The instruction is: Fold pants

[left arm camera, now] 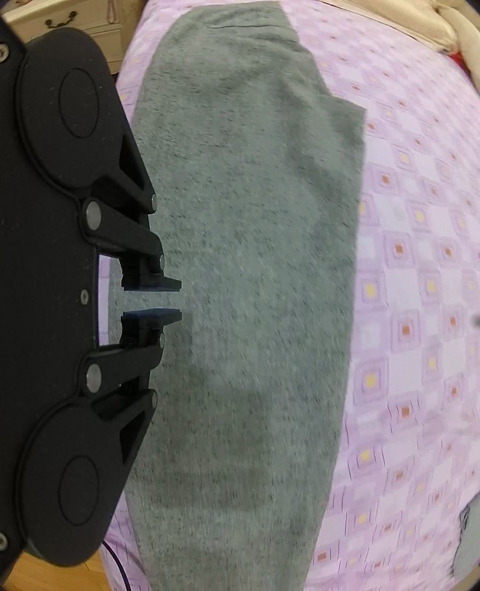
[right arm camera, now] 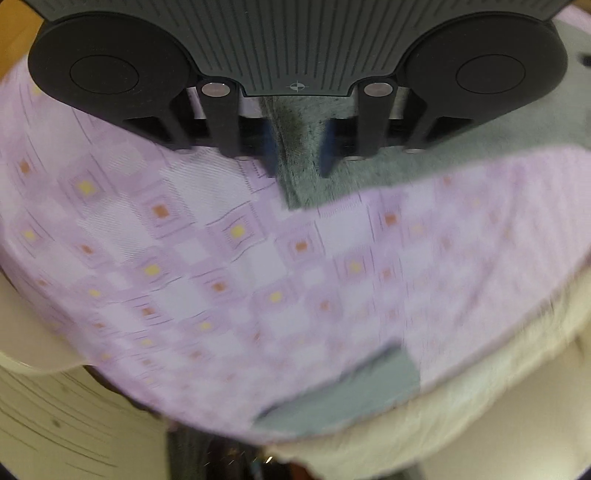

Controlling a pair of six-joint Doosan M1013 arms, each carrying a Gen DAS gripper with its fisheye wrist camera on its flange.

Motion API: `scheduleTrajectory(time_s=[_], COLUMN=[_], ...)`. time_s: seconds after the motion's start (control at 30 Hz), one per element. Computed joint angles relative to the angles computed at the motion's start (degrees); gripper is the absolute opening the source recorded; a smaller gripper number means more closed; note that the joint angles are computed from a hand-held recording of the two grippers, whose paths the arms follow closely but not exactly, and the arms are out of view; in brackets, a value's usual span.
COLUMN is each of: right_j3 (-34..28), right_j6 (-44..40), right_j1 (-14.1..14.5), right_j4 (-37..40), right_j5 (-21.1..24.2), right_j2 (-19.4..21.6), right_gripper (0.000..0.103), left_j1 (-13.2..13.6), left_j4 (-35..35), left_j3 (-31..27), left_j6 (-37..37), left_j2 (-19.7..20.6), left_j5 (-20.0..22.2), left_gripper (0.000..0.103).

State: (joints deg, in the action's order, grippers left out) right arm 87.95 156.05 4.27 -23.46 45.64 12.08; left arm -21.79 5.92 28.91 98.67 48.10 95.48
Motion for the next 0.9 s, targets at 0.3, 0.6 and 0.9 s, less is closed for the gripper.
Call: scheduleTrajectory(time_s=[0.3,0.6,0.9], right_j3=[5.66,2.73,-7.62], right_j6=[5.61,0.87,-6.23], right_j1=[2.52,0.69,1.56], right_j4=[5.07,5.40,6.25], right_j5=[-0.21,-4.17,11.56], right_j2=[-4.07,0.51,6.80], right_gripper=[0.060,0.066,0.020], left_j1=[-0.57,-0.97,-0.59], left_j4=[-0.62,-0.86,-3.17], left_j3=[-0.13,-1.00,-1.45], left_j6=[1.34,3.47,2.77], left_j2=[0.59,0.68,1.07], left_j5=[1.34,0.55,0.98], left_gripper=[0.020,0.020,0.020])
